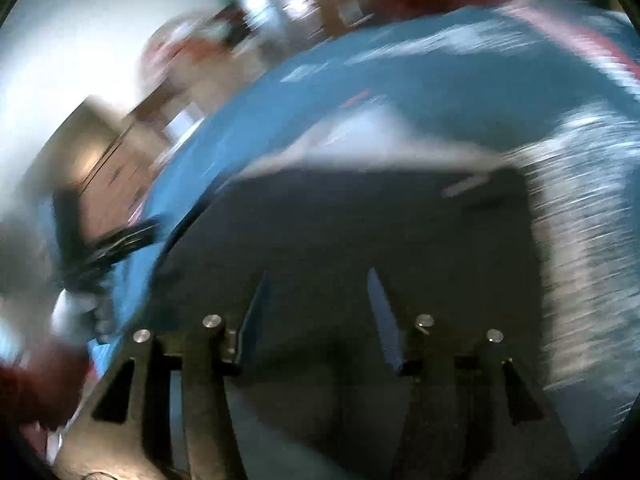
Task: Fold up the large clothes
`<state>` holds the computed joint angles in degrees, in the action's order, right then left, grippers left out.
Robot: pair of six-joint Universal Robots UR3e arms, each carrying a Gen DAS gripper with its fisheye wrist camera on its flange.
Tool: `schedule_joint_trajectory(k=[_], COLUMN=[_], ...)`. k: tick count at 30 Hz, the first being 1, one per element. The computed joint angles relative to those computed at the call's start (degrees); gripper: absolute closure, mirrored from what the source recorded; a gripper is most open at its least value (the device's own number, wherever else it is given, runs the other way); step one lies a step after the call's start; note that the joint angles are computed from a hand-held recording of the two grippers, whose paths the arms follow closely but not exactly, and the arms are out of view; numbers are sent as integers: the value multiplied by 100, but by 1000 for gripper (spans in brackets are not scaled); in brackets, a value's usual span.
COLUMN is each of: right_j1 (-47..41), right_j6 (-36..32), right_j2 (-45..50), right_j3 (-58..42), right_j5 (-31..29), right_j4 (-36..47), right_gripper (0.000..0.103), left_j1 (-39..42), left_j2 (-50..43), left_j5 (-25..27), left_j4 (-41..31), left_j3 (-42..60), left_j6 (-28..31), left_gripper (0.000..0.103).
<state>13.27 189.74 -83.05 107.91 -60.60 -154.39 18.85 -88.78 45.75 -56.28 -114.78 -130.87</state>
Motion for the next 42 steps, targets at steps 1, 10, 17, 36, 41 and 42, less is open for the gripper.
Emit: schedule_joint_trajectory(k=[1, 10, 17, 36, 41, 42], right_j1=[249, -1677, -2136, 2902, 3214, 3186], right_j6=[-34, -931, -754, -284, -576, -427], right_j2=[360, -1912, -4723, 2301, 3855, 3919], right_j3=[-186, 2265, 2681, -2864, -5347, -5552], right_j5=[-47, 126, -490, -2574, -3438, -3431], right_j4=[3, 791, 2860, 667, 1865, 2047], right_gripper=[56, 59, 34, 31, 41, 50], left_j1=[-143, 4020, 5737, 6405, 5745, 5571], left_j2=[-162, -392, 658, 816, 441, 478], left_j5=[311, 276, 282, 902, 647, 579], left_j4=[298, -2254, -3167, -5463, -5746, -5710], left_j3=[-110, 398, 426, 473, 813, 716], left_j6=[-177, 1538, 2302, 3435, 3123, 2991], left_gripper=[62, 98, 78, 67, 60, 59])
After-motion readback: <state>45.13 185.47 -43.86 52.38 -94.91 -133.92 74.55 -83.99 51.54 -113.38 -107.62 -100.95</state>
